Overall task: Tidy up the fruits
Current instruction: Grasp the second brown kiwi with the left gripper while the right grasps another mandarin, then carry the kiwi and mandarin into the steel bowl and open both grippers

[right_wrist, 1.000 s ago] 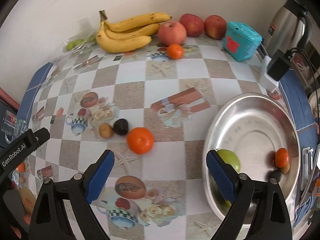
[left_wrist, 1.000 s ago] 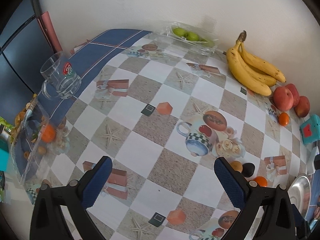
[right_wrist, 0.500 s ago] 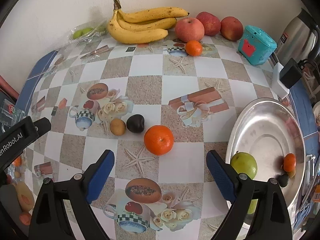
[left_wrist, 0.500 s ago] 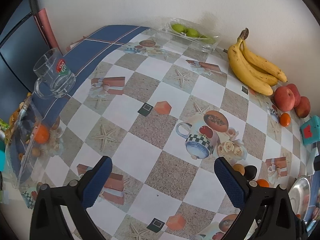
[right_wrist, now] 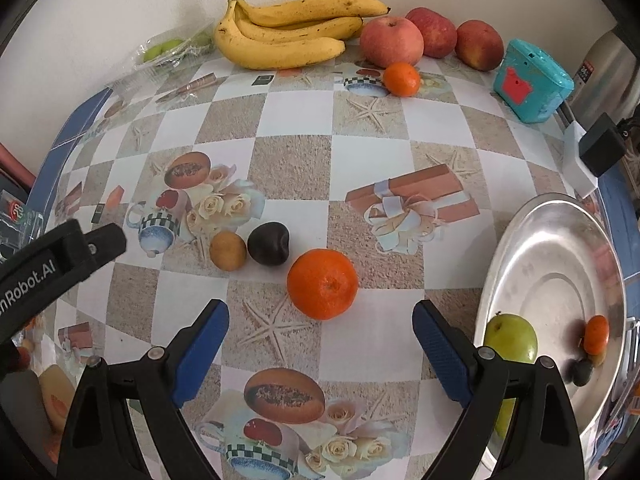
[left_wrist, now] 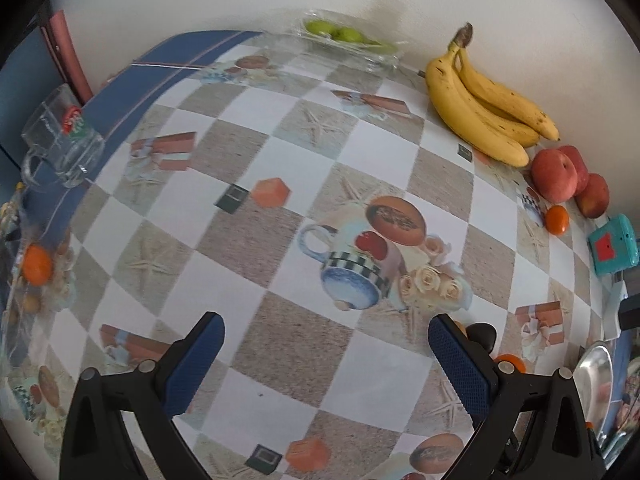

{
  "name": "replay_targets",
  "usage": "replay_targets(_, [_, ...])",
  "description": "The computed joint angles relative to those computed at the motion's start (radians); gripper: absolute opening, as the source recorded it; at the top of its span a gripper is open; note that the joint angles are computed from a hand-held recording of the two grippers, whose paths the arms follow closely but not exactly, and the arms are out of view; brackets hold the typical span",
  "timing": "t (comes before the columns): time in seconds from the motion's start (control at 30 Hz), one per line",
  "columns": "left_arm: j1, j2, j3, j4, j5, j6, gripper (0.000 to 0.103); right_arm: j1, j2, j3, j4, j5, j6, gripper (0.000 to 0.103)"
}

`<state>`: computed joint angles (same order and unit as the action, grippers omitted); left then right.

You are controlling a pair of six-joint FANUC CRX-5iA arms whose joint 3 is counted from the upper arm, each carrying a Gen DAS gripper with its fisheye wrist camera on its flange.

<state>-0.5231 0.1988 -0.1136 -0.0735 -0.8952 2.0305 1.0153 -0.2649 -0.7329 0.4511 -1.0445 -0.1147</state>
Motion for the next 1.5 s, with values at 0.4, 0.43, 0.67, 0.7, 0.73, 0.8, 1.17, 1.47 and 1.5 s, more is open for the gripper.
replay_targets(0.4, [-0.019,0.040,-0.023,0.101,0.083,-0.126,0.102,-0.020,-0.001,-0.045,0.061,0.048,-0.041,0.087])
replay_targets(0.43, [-0.020,0.043,-0.025,0.106,0.089,-0.128,0.099,-0.022,-0.004,-0.048,0.061,0.055,-0.042,0.080])
replay_targets(0.67, [-0.005,0.051,-0.087,0.259,0.156,-0.240,0.071,-0.037,-0.037,-0.078,0.052,0.100,-0.060,0.061])
replay_targets(0.7, [-0.003,0.051,-0.097,0.284,0.168,-0.256,0.065,-0.038,-0.041,-0.081,0.051,0.105,-0.061,0.057])
replay_targets(0.73, [0.000,0.048,-0.113,0.321,0.184,-0.283,0.057,-0.039,-0.047,-0.085,0.053,0.113,-0.065,0.053])
replay_targets(0.8, [0.001,0.042,-0.134,0.368,0.204,-0.319,0.048,-0.040,-0.062,-0.096,0.054,0.133,-0.070,0.048])
replay_targets(1.17, [0.009,0.042,-0.192,0.510,0.246,-0.413,0.041,-0.040,-0.082,-0.106,0.050,0.159,-0.074,0.042])
replay_targets(1.47, [0.009,0.041,-0.205,0.532,0.254,-0.404,0.027,-0.040,-0.106,-0.119,0.043,0.173,-0.079,0.042])
replay_targets(1.5, [0.010,0.039,-0.204,0.528,0.253,-0.399,0.027,-0.040,-0.107,-0.119,0.042,0.175,-0.080,0.042])
